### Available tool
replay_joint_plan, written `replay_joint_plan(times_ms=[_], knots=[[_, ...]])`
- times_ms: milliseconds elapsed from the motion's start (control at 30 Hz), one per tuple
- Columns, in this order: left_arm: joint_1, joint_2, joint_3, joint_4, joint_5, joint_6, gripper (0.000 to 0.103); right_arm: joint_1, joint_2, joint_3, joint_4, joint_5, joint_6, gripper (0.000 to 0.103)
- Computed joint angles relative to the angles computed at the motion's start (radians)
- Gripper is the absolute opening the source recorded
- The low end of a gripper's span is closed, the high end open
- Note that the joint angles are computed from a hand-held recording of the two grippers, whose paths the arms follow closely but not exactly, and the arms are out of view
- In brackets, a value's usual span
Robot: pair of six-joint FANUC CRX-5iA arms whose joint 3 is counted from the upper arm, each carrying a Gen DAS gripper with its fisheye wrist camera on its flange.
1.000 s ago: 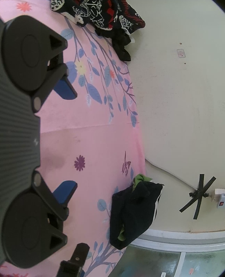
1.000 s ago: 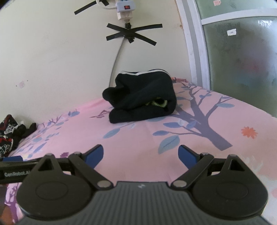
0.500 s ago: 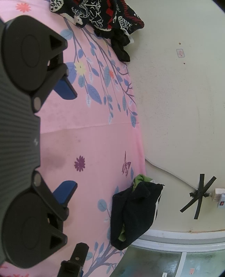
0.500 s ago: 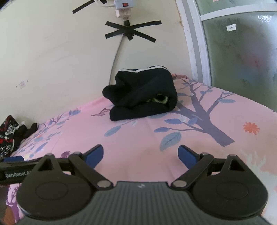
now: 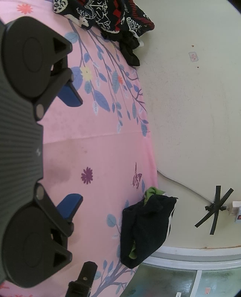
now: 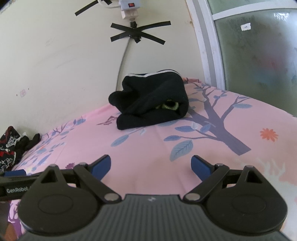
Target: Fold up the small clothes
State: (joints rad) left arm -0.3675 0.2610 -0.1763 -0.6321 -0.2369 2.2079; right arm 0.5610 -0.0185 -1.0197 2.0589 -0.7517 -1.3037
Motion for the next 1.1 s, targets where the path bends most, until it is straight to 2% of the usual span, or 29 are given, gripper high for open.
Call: replay_joint_plan(times_ms=[1100], knots=[[-0.012,0.004,0.007,-0.016,-0.012,-0.010,0.103,0.013,0.003,0.005,-0.022,0.000,0.017,0.087]])
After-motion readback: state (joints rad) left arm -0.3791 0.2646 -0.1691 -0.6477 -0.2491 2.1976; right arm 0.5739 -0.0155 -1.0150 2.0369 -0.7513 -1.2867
